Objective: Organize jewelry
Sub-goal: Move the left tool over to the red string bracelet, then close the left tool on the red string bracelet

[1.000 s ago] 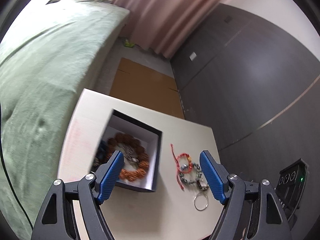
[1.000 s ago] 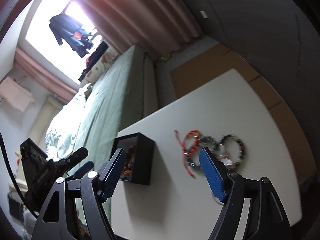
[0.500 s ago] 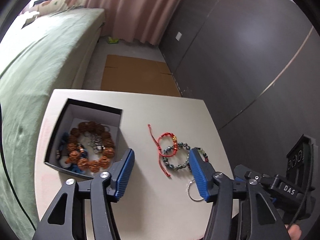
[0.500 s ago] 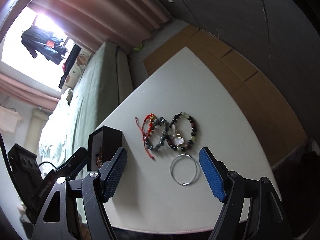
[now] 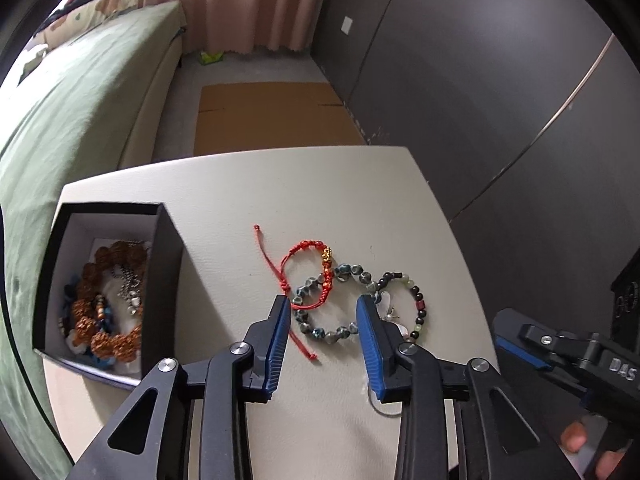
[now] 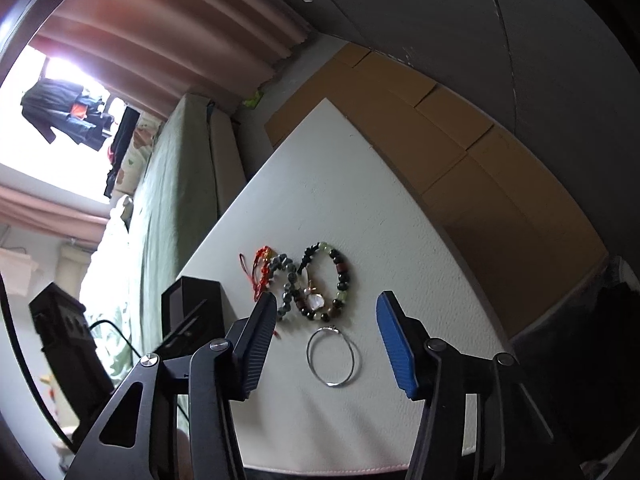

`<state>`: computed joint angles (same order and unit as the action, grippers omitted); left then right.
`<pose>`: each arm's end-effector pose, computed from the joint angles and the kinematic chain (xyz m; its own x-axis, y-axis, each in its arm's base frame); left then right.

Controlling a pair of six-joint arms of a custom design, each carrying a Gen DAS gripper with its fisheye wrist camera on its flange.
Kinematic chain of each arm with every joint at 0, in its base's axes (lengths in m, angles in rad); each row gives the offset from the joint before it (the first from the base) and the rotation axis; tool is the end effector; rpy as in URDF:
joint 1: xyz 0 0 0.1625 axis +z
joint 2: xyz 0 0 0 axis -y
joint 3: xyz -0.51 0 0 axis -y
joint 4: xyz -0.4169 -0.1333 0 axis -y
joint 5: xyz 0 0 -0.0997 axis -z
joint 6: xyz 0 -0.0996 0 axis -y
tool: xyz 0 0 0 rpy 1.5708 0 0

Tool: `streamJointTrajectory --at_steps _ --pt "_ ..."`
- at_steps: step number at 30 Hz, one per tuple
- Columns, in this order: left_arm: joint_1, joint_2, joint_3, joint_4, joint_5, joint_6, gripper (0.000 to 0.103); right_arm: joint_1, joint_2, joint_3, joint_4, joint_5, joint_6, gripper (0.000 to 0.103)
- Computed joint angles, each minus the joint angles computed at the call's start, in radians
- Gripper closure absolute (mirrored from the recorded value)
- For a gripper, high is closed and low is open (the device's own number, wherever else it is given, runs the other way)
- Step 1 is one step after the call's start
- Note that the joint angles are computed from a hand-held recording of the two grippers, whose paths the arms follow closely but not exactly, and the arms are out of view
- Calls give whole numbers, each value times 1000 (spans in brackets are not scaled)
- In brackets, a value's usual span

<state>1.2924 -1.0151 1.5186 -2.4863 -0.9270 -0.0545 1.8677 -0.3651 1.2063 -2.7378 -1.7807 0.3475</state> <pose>-0.0225 -0.7814 0.3615 -0.8476 -0.0593 -0.5274 0.2060 0.8791 -0.4298 0.3651 -0.8085 -0.0266 -0.9921 0.0994 0.0766 0.0645 0.9275 -0.3682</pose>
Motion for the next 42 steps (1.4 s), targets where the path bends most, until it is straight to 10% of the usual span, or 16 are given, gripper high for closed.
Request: streamJointTrajectory --at_steps 14,17,36,42 --pt "7 106 -75 58 136 42 71 -15 15 -45 43 54 23 49" --pt "14 111 -69 36 157 51 93 -15 22 -60 53 56 21 49" --pt "56 -34 17 -36 -84 4 95 33 173 -296 271 -202 -70 65" --pt "77 -37 8 22 -126 -45 95 60 219 -364 287 -335 -142 86"
